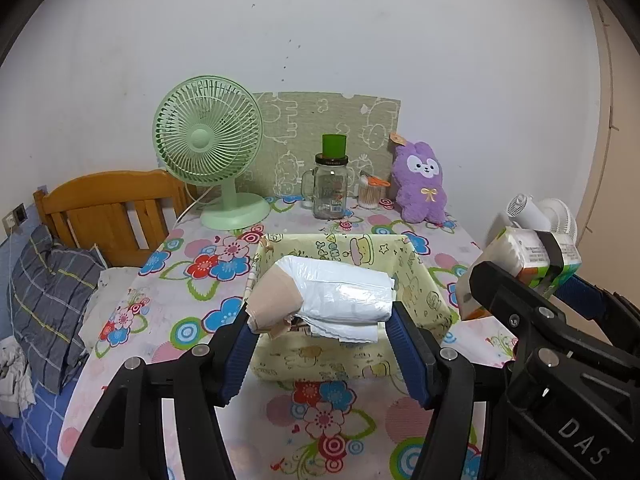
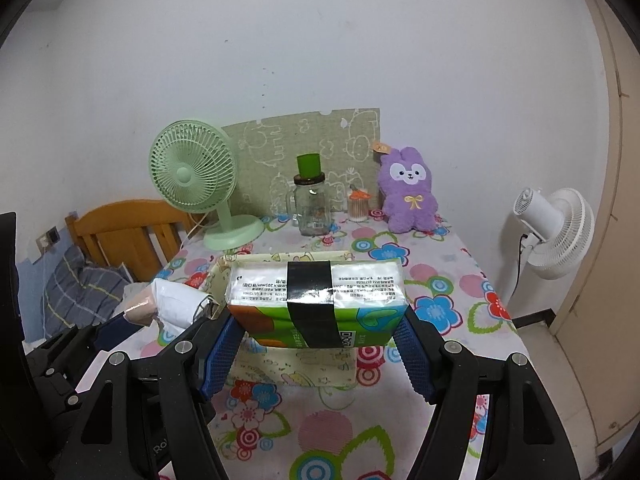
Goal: Organize soft objects
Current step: 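Lift the juice box and white tube with both tools over the fabric box, then lower the white tube into the box and open the left tool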
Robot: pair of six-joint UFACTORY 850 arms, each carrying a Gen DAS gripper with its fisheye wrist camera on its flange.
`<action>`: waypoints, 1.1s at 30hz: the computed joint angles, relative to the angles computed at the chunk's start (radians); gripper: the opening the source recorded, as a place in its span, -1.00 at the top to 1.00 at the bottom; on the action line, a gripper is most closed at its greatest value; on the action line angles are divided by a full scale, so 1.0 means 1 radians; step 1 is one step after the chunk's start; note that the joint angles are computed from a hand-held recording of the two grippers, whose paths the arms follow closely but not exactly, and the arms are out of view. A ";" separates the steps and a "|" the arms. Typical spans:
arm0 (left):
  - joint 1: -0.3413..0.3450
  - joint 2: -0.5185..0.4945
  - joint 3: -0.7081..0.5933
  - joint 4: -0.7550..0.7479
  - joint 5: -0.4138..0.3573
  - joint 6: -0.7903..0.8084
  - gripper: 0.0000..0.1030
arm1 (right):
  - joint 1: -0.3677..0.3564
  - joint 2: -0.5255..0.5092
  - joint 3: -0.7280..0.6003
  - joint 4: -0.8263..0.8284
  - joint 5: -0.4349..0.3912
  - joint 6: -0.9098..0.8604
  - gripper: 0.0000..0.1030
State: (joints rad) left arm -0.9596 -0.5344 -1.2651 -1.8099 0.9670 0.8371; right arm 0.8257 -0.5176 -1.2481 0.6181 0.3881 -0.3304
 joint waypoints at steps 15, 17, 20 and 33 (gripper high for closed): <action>0.067 -0.026 -0.036 0.005 -0.043 0.037 -0.27 | -0.027 -0.102 -0.145 -0.035 -0.063 0.016 -0.43; 0.077 -0.031 -0.041 0.005 -0.051 0.039 -0.27 | -0.031 -0.118 -0.167 -0.063 -0.073 0.037 -0.43; 0.088 -0.035 -0.042 0.017 -0.065 0.030 -0.28 | -0.034 -0.135 -0.189 -0.096 -0.081 0.060 -0.43; 0.161 -0.083 -0.077 0.061 -0.172 0.019 -0.37 | -0.058 -0.249 -0.342 -0.106 -0.166 0.054 -0.43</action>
State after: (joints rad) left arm -0.7986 -0.6178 -1.3419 -1.7494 0.7945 0.8559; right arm 0.7682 -0.7662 -1.5905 0.5124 0.2222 -0.2767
